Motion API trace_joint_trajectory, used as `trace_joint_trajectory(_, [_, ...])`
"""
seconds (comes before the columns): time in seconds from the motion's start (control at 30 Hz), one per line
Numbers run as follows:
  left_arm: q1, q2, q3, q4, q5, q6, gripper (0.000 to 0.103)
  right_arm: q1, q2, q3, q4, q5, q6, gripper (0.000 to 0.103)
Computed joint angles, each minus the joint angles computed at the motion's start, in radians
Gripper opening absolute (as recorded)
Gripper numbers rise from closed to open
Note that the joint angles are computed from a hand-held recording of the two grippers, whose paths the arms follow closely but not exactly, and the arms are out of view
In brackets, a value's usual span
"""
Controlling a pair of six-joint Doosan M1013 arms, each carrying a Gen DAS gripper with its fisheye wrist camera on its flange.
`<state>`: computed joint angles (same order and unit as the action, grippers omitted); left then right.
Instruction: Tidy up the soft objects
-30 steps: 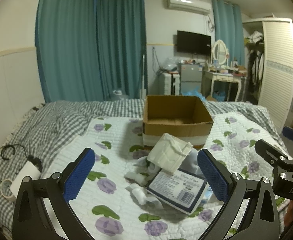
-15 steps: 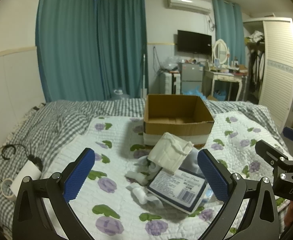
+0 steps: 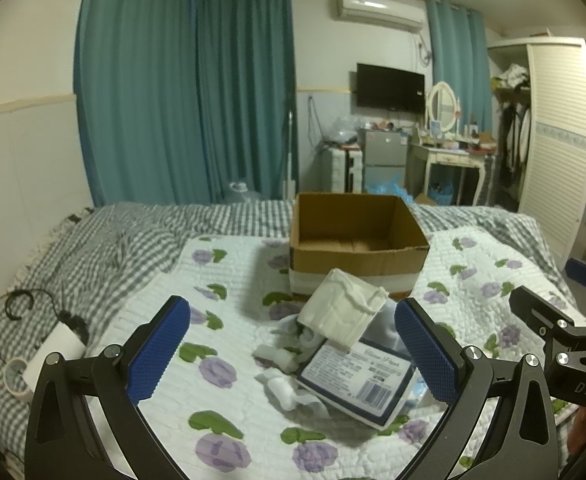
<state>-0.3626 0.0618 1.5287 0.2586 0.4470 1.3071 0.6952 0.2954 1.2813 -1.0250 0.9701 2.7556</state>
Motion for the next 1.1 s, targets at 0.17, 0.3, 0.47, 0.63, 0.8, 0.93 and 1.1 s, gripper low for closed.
trace_joint_trajectory(0.17, [0.003,-0.007,0.002,-0.021,-0.012,0.020,0.103,0.003,0.000,0.000,-0.007,-0.002,-0.003,0.103])
trace_joint_trajectory(0.3, [0.004,-0.011,-0.016,-0.037,0.022,0.038,0.103,0.013,-0.009,-0.001,-0.027,-0.014,-0.006,0.103])
trace_joint_trajectory(0.47, [0.018,-0.018,-0.027,-0.063,0.034,0.064,0.103,0.031,-0.006,-0.034,-0.056,0.023,-0.068,0.103])
trace_joint_trajectory(0.63, [0.034,-0.002,-0.023,-0.036,0.063,0.043,0.103,0.004,0.030,-0.083,0.129,0.006,-0.254,0.103])
trace_joint_trajectory(0.8, [0.050,0.030,-0.018,-0.033,0.122,0.037,0.103,-0.031,0.098,-0.127,0.404,-0.010,-0.504,0.103])
trace_joint_trajectory(0.93, [0.064,0.059,-0.034,-0.053,0.181,0.051,0.103,-0.040,0.161,-0.174,0.523,0.021,-0.690,0.103])
trace_joint_trajectory(1.1, [0.073,0.077,-0.047,-0.061,0.202,0.059,0.103,-0.061,0.203,-0.202,0.614,0.030,-0.784,0.103])
